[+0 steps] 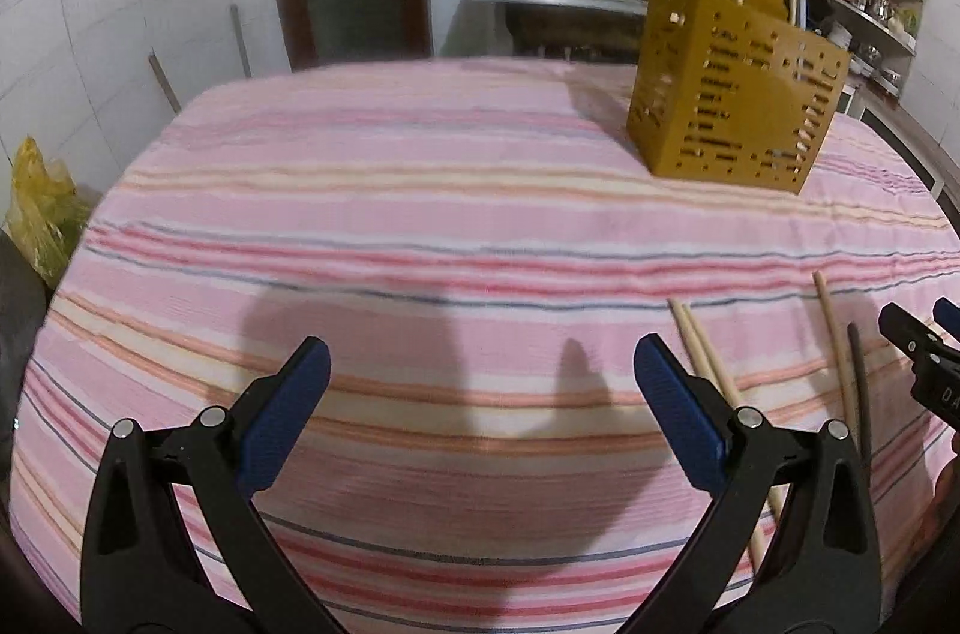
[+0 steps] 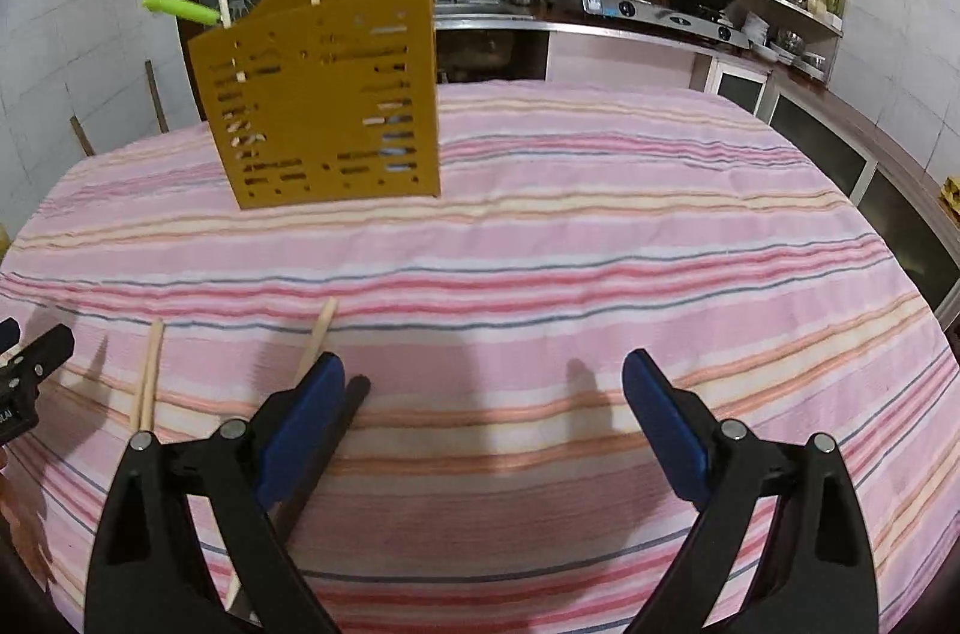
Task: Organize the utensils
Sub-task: 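Move both open grippers back toward the remaining chopsticks on the table, then close the right gripper on a dark chopstick while the left gripper grasps a wooden chopstick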
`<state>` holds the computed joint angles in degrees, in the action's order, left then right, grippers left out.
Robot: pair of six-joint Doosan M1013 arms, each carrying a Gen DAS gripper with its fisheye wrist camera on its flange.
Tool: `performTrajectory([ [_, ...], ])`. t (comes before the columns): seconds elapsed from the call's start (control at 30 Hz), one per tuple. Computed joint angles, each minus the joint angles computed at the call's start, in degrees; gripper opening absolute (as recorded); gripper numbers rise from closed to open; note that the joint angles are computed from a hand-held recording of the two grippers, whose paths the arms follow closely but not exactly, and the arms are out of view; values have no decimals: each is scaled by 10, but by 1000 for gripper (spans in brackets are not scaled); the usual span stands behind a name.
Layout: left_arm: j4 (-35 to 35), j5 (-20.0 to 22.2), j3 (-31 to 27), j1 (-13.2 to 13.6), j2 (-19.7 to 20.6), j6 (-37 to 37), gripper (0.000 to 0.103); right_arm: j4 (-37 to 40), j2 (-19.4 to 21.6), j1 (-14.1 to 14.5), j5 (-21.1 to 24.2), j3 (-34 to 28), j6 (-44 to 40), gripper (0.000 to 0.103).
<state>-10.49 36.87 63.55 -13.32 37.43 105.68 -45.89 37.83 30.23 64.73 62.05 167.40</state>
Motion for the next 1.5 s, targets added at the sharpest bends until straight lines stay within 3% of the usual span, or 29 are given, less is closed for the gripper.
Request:
performTrajectory([
  [0.07, -5, 17, -8, 1, 6, -1, 98, 9, 4, -1, 5, -7, -15, 92],
  [0.37, -3, 23, -9, 4, 7, -1, 98, 26, 16, -1, 27, -28, -48, 90],
  [0.43, -5, 28, -10, 3, 6, 3, 98, 35, 16, -2, 24, -28, -51, 80],
  [0.57, -13, 28, -6, 4, 3, 13, 98, 63, 10, -6, -2, -22, -46, 73],
  [0.63, -3, 21, -2, 3, 0, 10, 98, 65, 9, -4, -10, -22, -42, 60],
  [1.03, -2, 23, 2, 3, -3, 18, 98, 115, 44, 5, 38, -87, -93, 17],
  [1.2, -7, 28, 1, 3, -2, 19, 98, 119, 34, 0, 2, -69, -85, 10],
  [1.4, -36, 72, -21, 3, 7, 3, 98, 125, 7, -11, -29, -27, -86, 10],
  [1.5, -26, 71, -16, -5, 3, -2, 98, 126, -11, -20, -45, 4, -74, 10],
])
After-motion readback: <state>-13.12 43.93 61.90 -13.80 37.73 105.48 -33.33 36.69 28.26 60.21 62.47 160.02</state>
